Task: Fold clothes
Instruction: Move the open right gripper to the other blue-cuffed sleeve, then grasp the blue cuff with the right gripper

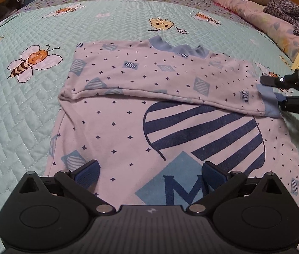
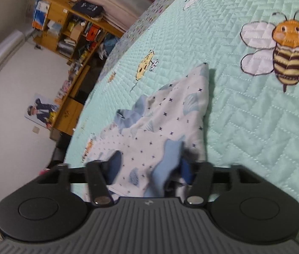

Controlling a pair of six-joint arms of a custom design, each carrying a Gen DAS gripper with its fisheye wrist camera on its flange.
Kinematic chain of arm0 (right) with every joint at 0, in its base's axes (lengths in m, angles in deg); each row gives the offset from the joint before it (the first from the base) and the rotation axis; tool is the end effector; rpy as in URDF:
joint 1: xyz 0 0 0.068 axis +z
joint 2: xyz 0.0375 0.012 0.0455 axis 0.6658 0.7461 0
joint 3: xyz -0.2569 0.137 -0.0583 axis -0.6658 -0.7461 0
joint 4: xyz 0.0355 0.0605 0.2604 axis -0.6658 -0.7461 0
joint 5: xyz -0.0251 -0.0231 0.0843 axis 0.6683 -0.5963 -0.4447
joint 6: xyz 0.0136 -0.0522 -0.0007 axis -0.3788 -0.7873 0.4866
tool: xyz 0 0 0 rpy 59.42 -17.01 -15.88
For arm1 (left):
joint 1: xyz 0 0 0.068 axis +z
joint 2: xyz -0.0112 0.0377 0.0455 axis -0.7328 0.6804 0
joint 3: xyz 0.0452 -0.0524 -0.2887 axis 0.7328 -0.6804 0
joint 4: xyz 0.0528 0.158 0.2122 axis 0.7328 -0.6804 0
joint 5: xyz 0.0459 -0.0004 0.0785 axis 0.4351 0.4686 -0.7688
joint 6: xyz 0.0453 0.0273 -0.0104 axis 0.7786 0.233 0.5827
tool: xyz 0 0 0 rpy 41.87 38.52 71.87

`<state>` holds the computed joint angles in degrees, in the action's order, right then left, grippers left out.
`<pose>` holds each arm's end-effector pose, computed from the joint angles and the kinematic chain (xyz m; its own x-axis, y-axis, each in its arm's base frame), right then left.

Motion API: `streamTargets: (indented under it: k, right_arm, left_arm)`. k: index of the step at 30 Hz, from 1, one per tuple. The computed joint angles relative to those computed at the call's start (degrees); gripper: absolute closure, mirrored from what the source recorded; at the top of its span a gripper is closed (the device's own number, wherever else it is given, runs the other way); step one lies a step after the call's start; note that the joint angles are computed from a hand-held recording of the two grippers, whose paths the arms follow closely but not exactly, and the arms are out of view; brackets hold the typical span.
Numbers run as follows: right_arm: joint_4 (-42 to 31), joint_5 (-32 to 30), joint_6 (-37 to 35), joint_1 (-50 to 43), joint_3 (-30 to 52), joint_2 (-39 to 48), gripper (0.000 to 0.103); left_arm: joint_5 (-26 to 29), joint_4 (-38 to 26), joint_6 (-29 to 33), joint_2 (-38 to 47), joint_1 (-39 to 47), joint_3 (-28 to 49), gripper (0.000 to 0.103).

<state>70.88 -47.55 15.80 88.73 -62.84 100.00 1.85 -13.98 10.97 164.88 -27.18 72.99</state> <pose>0.1393 0.1405 0.1056 -0.6996 0.5704 -0.4303 0.0429 0.6347 0.7715 0.1953 0.0542 0.1387 -0.8020 0.2154 -0.5572 0.3388 0.9322 -0.1273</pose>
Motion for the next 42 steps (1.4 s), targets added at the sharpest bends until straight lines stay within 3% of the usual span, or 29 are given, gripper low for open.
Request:
streamTargets:
  k: [2, 3, 6, 10, 13, 15, 17, 22, 23, 27, 29, 30, 32, 33, 36, 38, 40, 42]
  right_arm:
    - [-7.7, 1.93, -1.61, 1.44, 1.74, -3.96, 0.088]
    - [-11.64, 3.32, -3.01, 2.3, 2.95, -5.54, 0.091]
    - [-26.34, 10.0, -8.54, 6.4, 8.8, -9.61, 0.097]
    - [-37.69, 18.02, -16.52, 11.04, 15.18, -12.5, 0.098]
    - [-40.95, 21.99, -21.11, 11.92, 18.01, -12.92, 0.098]
    - [-41.35, 19.92, -21.24, 8.76, 18.66, -10.81, 0.098]
    - [-38.5, 14.73, -17.92, 4.27, 16.57, -6.97, 0.098]
    - [-8.51, 10.81, -2.88, 1.7, 2.59, 1.24, 0.095]
    - [-7.89, 12.16, -0.75, 2.57, 1.68, 0.66, 0.094]
    - [-27.09, 26.12, 3.12, 12.16, 7.52, -8.11, 0.082]
    - [-33.89, 32.04, 1.94, 16.6, 11.84, -9.65, 0.07]
    - [-32.36, 32.48, 0.39, 17.64, 12.64, -9.45, 0.064]
    - [-22.69, 29.35, -2.35, 17.28, 12.65, -5.77, 0.04]
    - [-18.22, 27.2, -1.98, 16.43, 12.28, -3.18, 0.039]
    - [-11.03, 22.81, 5.16, 13.67, 11.38, 5.22, 0.039]
    - [0.76, 24.2, 11.41, 13.29, 7.93, 13.11, 0.066]
    - [12.76, 29.02, 18.8, 15.35, 4.06, 19.71, 0.082]
    - [10.56, 33.3, 23.71, 17.71, 3.29, 18.55, 0.083]
  left_arm:
    - [0.35, -0.2, 0.38, 0.39, 0.34, 0.24, 0.001]
    - [0.46, -0.29, 0.47, 0.55, 0.43, 0.34, 0.001]
    - [0.21, 0.21, 0.65, 0.25, 0.18, -0.12, 0.001]
    - [-0.51, 1.36, 1.9, -0.44, -0.38, -1.19, 0.001]
    - [0.07, 1.21, 2.44, -0.24, 0.2, -1.16, 0.001]
    - [0.28, 1.1, 2.98, -0.25, 0.46, -1.19, 0.001]
    - [0.34, 0.92, 3.66, -0.41, 0.61, -1.27, 0.001]
    - [1.6, 0.43, 5.25, 0.16, 1.92, -0.92, 0.001]
    - [1.81, 0.52, 5.22, 0.11, 2.1, -0.99, 0.001]
    - [2.17, 1.62, 5.55, -1.83, 2.84, -2.56, 0.001]
    - [2.99, 0.49, 4.7, -3.48, 3.27, -2.42, 0.002]
    - [4.0, -0.86, 4.03, -4.19, 3.68, -1.76, 0.006]
    - [6.04, -3.48, 2.64, -5.48, 4.49, -0.4, 0.007]
    - [8.49, -5.33, 1.94, -5.85, 5.33, 1.07, 0.006]
    - [12.48, -4.8, -4.23, -5.14, 4.75, 5.03, 0.001]
    - [14.09, -1.75, -8.73, -2.01, 3.18, 7.6, 0.001]
    - [13.67, 3.59, -13.06, 3.51, 1.19, 9.7, 0.001]
    - [10.96, 8.6, -16.2, 10.09, -0.34, 11.65, 0.001]
